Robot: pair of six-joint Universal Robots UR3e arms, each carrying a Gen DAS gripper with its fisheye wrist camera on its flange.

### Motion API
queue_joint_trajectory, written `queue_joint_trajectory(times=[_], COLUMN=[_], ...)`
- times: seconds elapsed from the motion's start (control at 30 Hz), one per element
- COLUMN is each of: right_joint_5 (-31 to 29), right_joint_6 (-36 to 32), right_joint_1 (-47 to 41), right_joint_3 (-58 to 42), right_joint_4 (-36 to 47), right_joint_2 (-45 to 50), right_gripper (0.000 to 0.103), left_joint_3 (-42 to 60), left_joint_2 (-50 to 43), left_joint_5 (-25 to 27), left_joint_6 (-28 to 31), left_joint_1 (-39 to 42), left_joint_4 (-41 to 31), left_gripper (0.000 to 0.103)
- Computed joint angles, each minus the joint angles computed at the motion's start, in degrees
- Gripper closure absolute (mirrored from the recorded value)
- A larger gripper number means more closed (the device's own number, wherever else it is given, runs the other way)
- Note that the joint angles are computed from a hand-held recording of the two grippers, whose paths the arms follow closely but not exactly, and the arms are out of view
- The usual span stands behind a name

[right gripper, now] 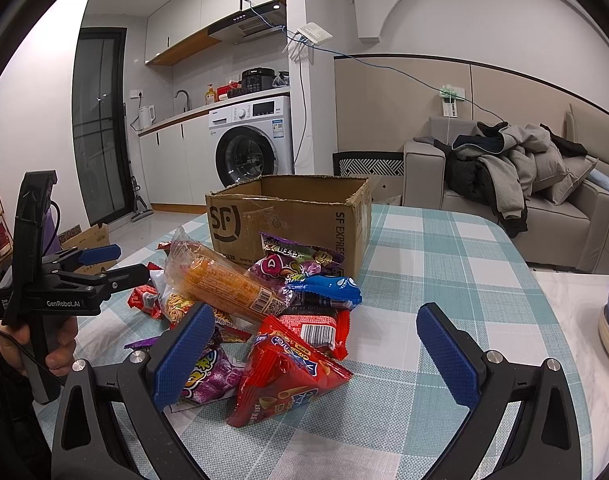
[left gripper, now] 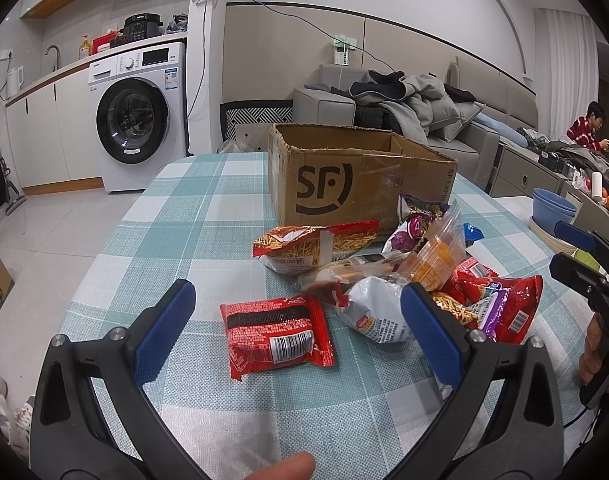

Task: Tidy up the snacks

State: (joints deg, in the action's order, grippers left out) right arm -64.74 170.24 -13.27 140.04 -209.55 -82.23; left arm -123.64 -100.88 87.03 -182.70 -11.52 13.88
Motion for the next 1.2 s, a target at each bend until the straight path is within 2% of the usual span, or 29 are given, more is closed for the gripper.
queue_joint_trajectory(times=[1.2], right_joint_5=[-1.18], right_joint_6=[0.01], right_joint_1=[0.54], right_joint_3=[-0.83], right_joint_4=[1.2], right_joint_2=[0.49], right_gripper=[0.0], left_joint_3=[-0.18], left_joint_2=[0.15], left_joint_5=[-0.26], left_joint_6=[0.38], left_joint_1=[0.48], left_joint_4=[-0.08], left_gripper=[0.001])
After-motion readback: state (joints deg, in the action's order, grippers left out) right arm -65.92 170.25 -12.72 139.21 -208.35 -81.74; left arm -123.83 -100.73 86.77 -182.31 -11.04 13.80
